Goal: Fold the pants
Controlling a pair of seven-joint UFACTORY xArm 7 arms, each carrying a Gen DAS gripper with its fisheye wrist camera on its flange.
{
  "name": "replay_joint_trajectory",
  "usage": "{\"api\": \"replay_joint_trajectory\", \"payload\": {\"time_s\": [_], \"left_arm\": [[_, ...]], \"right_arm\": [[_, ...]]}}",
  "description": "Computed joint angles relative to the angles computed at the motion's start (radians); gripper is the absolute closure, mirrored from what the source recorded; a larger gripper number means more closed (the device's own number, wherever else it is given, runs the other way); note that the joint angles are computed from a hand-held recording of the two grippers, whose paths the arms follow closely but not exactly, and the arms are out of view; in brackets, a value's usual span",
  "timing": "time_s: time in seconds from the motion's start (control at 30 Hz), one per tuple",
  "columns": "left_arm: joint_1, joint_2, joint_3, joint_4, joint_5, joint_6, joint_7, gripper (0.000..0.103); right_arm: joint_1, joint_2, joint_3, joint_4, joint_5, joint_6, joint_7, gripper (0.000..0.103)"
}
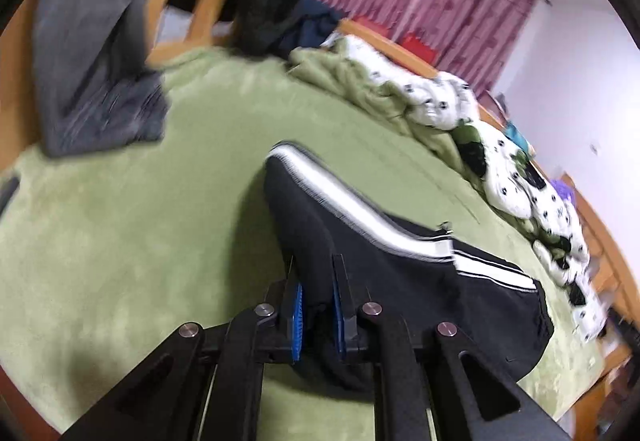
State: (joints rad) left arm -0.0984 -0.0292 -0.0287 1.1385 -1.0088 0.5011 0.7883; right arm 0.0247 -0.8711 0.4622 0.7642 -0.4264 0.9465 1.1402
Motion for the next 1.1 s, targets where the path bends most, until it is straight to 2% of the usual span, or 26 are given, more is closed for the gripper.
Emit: {"api": "replay_joint_trajectory", "payload": {"time_s": [0.1,0.17,0.27,0.33,0.43,0.57,0.67,0.7,0.73,0.8,0.87,0.9,0.93,1.0,1.07,1.1], "left_arm": [[-0.039,-0.02,-0.037,0.015,0.082,-0.046,-0.071,0.092],[-0.073,-0.041,-0.058,0.021,0.139,-0.07,-0.114,0.092],[-0.139,-0.059,-0.089,0.04,0.214,-0.086,-0.161,0.092],[-0.185,-0.049,-0.111,0.062,0.257,-0.086,-0.191,0.092],[-0.26,-0.006,-0.16,0.086,0.315,-0.106,-0.237,0.092],[-0.343,0.071,-0.219,0.079,0.408,-0.14,-0.334,0.093],[-0.383,0.115,-0.256,0.053,0.409,-0.136,-0.35,0.093],[-0.396,0.126,-0.259,0.042,0.445,-0.131,-0.382,0.093],[-0.4,0.127,-0.266,0.024,0.446,-0.138,-0.377,0.093],[-0.389,0.097,-0.275,-0.016,0.398,-0.148,-0.303,0.092],[-0.371,0.054,-0.26,-0.02,0.32,-0.066,-0.191,0.085],[-0.355,0.023,-0.239,-0.013,0.271,0.029,-0.124,0.082],[-0.347,-0.002,-0.216,-0.007,0.26,0.086,-0.098,0.077],[-0.334,-0.081,-0.177,-0.054,0.235,0.083,-0.058,0.069],[-0.327,-0.147,-0.131,-0.109,0.206,0.043,-0.001,0.034],[-0.32,-0.175,-0.109,-0.14,0.2,0.016,0.014,0.03]], "right_arm": [[0.021,-0.018,-0.051,-0.023,-0.049,-0.061,-0.107,0.042],[0.021,-0.032,-0.093,-0.068,-0.064,-0.11,-0.172,0.041],[0.004,-0.091,-0.151,-0.178,-0.046,-0.176,-0.202,0.041],[-0.012,-0.13,-0.175,-0.24,-0.013,-0.177,-0.214,0.041],[-0.006,-0.208,-0.222,-0.311,0.044,-0.114,-0.275,0.047],[-0.012,-0.349,-0.229,-0.393,0.109,-0.048,-0.285,0.047],[-0.014,-0.361,-0.226,-0.398,0.152,-0.043,-0.29,0.047],[-0.018,-0.349,-0.217,-0.388,0.16,-0.049,-0.287,0.047],[-0.023,-0.332,-0.212,-0.378,0.166,-0.066,-0.284,0.047],[-0.035,-0.285,-0.202,-0.352,0.175,-0.112,-0.275,0.047],[-0.041,-0.235,-0.192,-0.33,0.184,-0.157,-0.263,0.047],[-0.042,-0.189,-0.187,-0.312,0.194,-0.195,-0.253,0.047],[-0.04,-0.149,-0.185,-0.297,0.202,-0.225,-0.246,0.047],[-0.033,-0.048,-0.17,-0.26,0.218,-0.292,-0.227,0.047],[-0.016,0.062,-0.166,-0.226,0.234,-0.359,-0.217,0.047],[-0.005,0.106,-0.166,-0.212,0.24,-0.382,-0.213,0.047]]}}
